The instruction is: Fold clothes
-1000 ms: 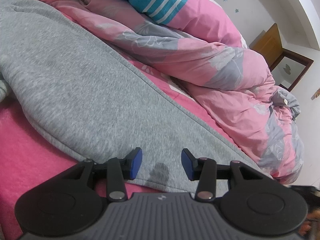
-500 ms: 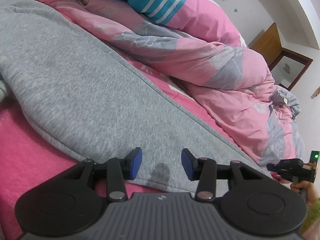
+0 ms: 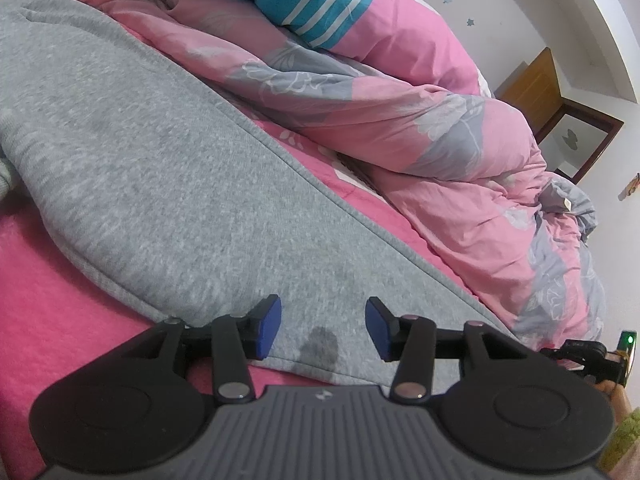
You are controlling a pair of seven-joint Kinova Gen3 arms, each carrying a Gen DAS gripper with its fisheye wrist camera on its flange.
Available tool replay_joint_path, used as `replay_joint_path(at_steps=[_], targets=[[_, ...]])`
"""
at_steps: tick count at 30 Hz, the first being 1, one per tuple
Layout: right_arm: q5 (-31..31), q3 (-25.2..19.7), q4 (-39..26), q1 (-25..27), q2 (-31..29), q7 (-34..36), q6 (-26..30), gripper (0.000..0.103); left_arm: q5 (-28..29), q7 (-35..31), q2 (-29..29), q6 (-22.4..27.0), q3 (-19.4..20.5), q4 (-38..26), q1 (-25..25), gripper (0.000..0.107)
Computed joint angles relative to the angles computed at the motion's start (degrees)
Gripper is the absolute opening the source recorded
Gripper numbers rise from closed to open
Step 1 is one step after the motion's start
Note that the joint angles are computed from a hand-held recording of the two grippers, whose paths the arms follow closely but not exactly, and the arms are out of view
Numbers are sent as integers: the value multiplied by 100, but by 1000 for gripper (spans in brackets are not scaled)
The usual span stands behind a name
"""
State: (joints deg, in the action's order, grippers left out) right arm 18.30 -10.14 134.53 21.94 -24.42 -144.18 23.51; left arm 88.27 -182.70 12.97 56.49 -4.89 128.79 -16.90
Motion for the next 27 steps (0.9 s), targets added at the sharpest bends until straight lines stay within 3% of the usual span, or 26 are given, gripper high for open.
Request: replay_joint_path(at_steps=[5, 9, 11, 12, 13, 14, 15, 19, 21, 23, 27], targets=[[-1035, 1233, 206, -985, 519, 581, -1000, 42, 19, -16, 12, 23, -1, 5, -6, 48], [-1187, 1417, -44, -1264, 885, 1359, -948, 43, 40, -61, 24, 48, -5, 16, -11, 50], [-1225, 1371, -151, -1274, 975, 1651, -846, 38, 45, -70, 33, 59, -7, 14, -13, 50], [-1226, 1312, -190, -1246, 990, 1745, -786, 30, 46, -72, 40, 64, -7, 12, -15, 50], [-1286, 1320, -224, -1278, 990, 1912, -725, 14, 47, -74, 45, 70, -8, 11, -17, 50], [-1435, 1338, -204, -1326, 934, 2145, -729, 9, 44, -70, 50, 77, -9, 9, -20, 50], [-1544, 1250, -118, -1269, 827, 2357, -826, 4, 39, -65, 55, 85, -10, 5, -24, 50], [-1741, 260, 530, -512, -173, 2895, -1715, 3, 24, -55, 59, 100, -11, -1, -35, 50], [-1675, -243, 745, 18, -405, 3005, -2181, 3, 20, -57, 59, 101, -11, -2, -38, 50], [-1978, -669, 888, 549, -222, 3348, -2647, 3, 20, -58, 60, 103, -10, -3, -40, 50], [-2631, -1480, 891, 1611, 751, 4280, -3465, 3, 43, -90, 66, 104, -9, 7, -39, 50]])
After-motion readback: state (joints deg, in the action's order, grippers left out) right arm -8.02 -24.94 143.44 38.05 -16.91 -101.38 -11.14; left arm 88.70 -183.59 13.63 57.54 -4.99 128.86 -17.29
